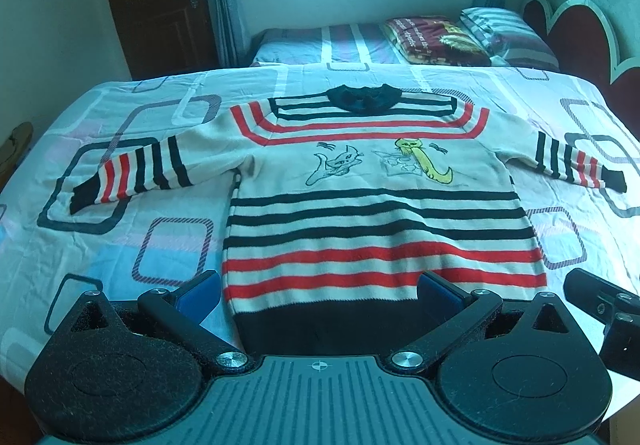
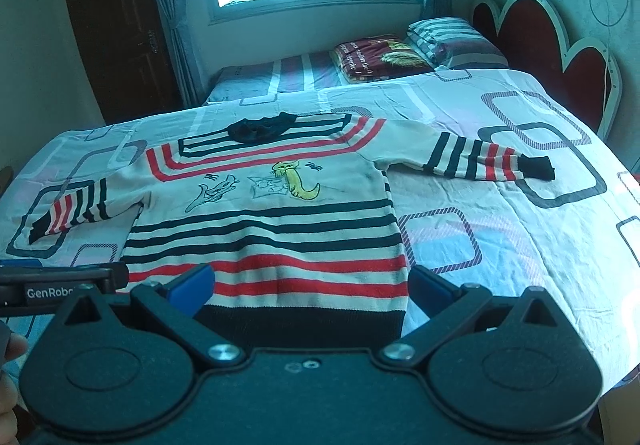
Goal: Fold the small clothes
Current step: 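Move the right gripper to the sweater sleeve cuff and grasp it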
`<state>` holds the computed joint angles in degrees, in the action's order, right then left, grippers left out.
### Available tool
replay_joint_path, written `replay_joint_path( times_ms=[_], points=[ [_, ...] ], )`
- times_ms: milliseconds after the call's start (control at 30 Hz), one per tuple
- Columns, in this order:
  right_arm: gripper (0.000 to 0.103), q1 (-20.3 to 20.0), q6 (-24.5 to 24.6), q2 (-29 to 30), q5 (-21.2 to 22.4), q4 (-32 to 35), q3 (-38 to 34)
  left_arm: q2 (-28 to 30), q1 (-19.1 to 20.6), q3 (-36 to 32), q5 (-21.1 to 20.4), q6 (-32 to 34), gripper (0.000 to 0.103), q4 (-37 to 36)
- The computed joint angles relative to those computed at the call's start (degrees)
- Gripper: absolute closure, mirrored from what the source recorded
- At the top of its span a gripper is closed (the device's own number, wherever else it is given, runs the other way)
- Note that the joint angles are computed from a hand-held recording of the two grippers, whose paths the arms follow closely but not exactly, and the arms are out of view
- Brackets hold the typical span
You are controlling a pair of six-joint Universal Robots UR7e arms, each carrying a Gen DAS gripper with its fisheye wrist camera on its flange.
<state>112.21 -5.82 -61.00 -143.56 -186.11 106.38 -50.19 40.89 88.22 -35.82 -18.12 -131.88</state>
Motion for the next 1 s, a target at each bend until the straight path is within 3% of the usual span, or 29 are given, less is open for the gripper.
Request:
replay_joint_path(
  times_ms=[133, 333, 600, 800, 1000],
  points=[
    [0.001, -0.5, 0.1, 2.4, -1.6, -1.7, -2.1, 1.3, 1.6, -1.8, -0.2, 3.6, 0.000, -1.8],
    [0.001, -1.3, -3.6, 6.0, -3.2, -8.2, -5.2, 3.8, 4.2, -5.5, -1.5, 8.8, 0.000, -3.6],
    [0.001, -4.5, -3.1, 6.7, -4.7, -8.3, -8.2, 9.9, 6.5, -13.3, -2.6, 12.2, 0.000, -3.7],
    [0.001, -9.9, -3.0, 5.0, 1.2, -7.7, -9.1, 16.8, 7.6, -21.5, -1.7, 10.8, 0.000, -1.9],
    [0.001, -16.6, -2.9, 3.3, 8.9, -2.1, -11.9, 26.2, 8.4, -34.1, -2.2, 9.6, 0.000, 2.8]
  ],
)
